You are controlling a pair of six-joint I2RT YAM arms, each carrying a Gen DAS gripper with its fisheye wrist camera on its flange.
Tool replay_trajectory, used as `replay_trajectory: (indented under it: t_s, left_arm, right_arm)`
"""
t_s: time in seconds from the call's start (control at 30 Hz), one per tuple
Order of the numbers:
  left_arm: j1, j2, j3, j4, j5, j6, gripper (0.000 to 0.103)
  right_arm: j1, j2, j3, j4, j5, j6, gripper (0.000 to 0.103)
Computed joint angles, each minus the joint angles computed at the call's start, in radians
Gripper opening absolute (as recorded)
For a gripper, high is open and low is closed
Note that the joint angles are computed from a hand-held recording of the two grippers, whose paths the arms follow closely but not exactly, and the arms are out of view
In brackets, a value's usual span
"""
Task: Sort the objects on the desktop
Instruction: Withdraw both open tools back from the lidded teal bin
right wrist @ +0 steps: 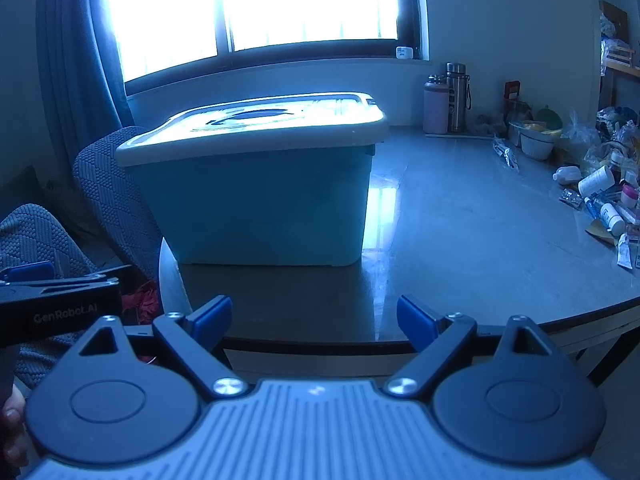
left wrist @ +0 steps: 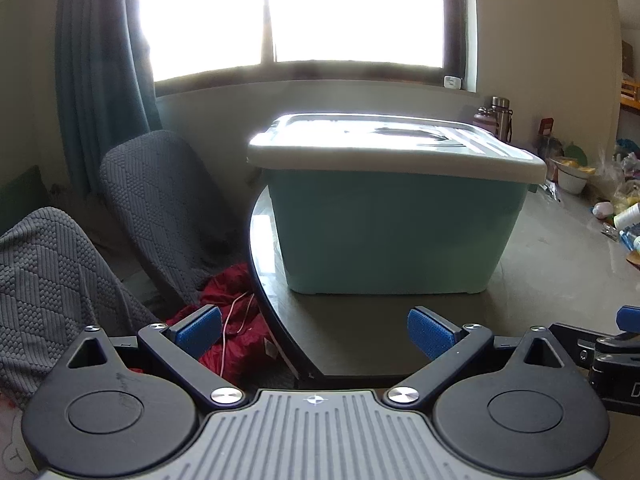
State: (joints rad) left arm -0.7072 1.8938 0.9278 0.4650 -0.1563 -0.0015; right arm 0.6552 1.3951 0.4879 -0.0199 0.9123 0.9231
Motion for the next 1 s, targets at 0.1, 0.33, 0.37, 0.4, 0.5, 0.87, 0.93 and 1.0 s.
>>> replay_trajectory:
  t_s: [0.1,0.33,0.37,0.4,0.5,0.87,0.93,1.0]
  left_arm:
    - [0.001,0.004,0.002,0.003,0.002,0.007,0.101]
    - [0.005,0.008,0.002,0.001,0.005,0.004,0.101]
    - [0.006,0.007,0.001,0.001,0.005,0.003,0.101]
    - [0.007,0.006,0.0,0.002,0.007,0.002,0.101]
    - [0.009,0.003,-0.005,0.006,0.012,0.002,0.101]
    - [0.002,-0.001,-0.026,0.025,-0.002,0.0,0.101]
    - [0.003,-0.003,-0.028,0.025,-0.002,0.0,0.101]
    - [0.003,-0.006,-0.03,0.025,-0.006,0.0,0.101]
  right_arm:
    - [0.002,0.006,0.004,-0.001,-0.004,0.002,0.09]
    - [0.011,0.014,0.004,0.006,-0.001,0.017,0.09]
    - [0.013,0.014,0.003,0.007,0.0,0.02,0.09]
    - [0.016,0.014,0.003,0.007,0.002,0.022,0.09]
    - [0.021,0.015,0.003,0.007,0.003,0.029,0.09]
    - [0.032,0.005,-0.002,0.012,0.009,0.014,0.09]
    - [0.031,0.004,-0.002,0.012,0.005,0.01,0.09]
    - [0.029,0.004,0.0,0.015,0.004,0.007,0.09]
